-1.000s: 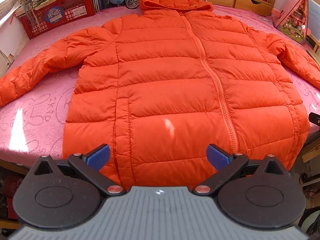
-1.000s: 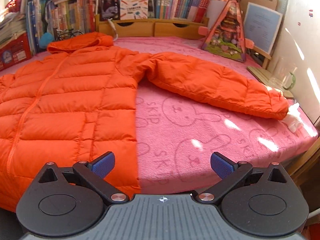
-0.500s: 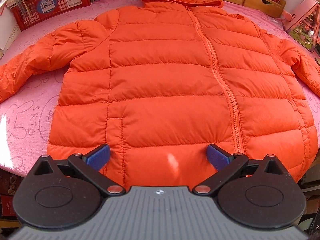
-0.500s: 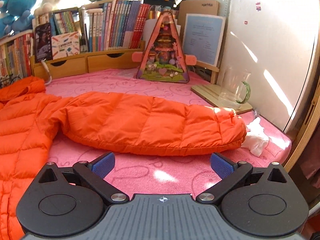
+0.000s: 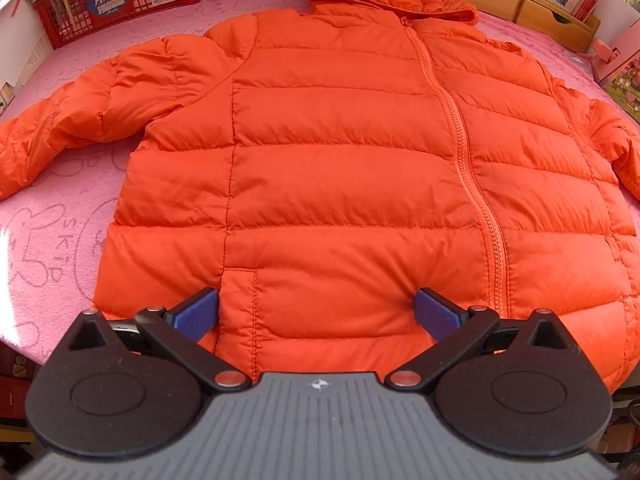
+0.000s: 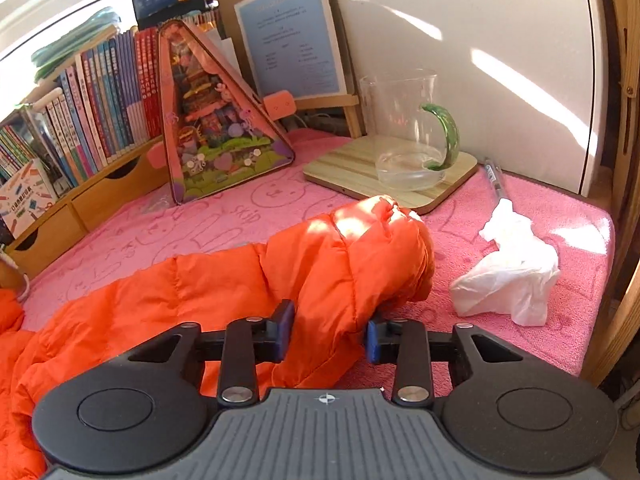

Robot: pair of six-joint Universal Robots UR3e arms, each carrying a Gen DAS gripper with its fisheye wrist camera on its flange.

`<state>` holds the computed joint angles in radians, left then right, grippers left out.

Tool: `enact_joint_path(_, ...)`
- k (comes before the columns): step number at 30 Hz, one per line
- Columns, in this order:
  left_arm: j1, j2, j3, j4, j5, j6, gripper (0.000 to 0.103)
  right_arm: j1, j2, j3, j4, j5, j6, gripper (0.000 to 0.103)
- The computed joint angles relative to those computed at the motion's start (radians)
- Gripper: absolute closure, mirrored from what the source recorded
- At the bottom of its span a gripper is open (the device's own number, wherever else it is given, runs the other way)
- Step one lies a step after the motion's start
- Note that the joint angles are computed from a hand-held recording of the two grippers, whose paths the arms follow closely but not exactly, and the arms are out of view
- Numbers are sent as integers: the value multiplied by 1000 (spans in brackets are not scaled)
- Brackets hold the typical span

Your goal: Fold clothes

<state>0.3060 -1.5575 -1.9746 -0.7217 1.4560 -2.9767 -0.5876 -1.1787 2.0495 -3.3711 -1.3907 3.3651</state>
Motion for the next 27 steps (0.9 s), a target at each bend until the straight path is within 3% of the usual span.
enact_joint_path(6, 40, 33, -50, 28, -52, 14, 0, 194, -20, -140, -51, 81, 9, 84)
enact_joint_path(9, 65, 67, -79, 30, -72, 25, 0, 372, 66, -331, -14, 121, -20, 84)
enact_joint_path(14, 177, 170, -131, -25, -176, 62, 0, 665, 310, -719, 183, 184, -203, 82)
enact_joint_path(16, 242, 221, -156, -50, -239, 87, 0, 739, 357, -775, 226, 175, -273, 66)
enact_joint_path(18, 312, 260, -173, -73, -322, 117, 0, 780, 362, -751, 209, 154, -317, 35)
enact_joint_path(19, 343, 272, -176, -86, -365, 132, 0, 788, 348, -711, 189, 148, -334, 27)
enact_joint_path(23, 361, 209, -130, -59, -500, 139, 0, 771, 234, -470, 50, 115, -398, 16)
enact_joint_path(25, 320, 126, -107, 66, -541, 107, 0, 780, 208, -370, -62, 15, -426, 9)
enact_joint_path(27, 246, -2, -63, 263, -534, 35, 0, 804, 220, -307, -166, -153, -489, 9)
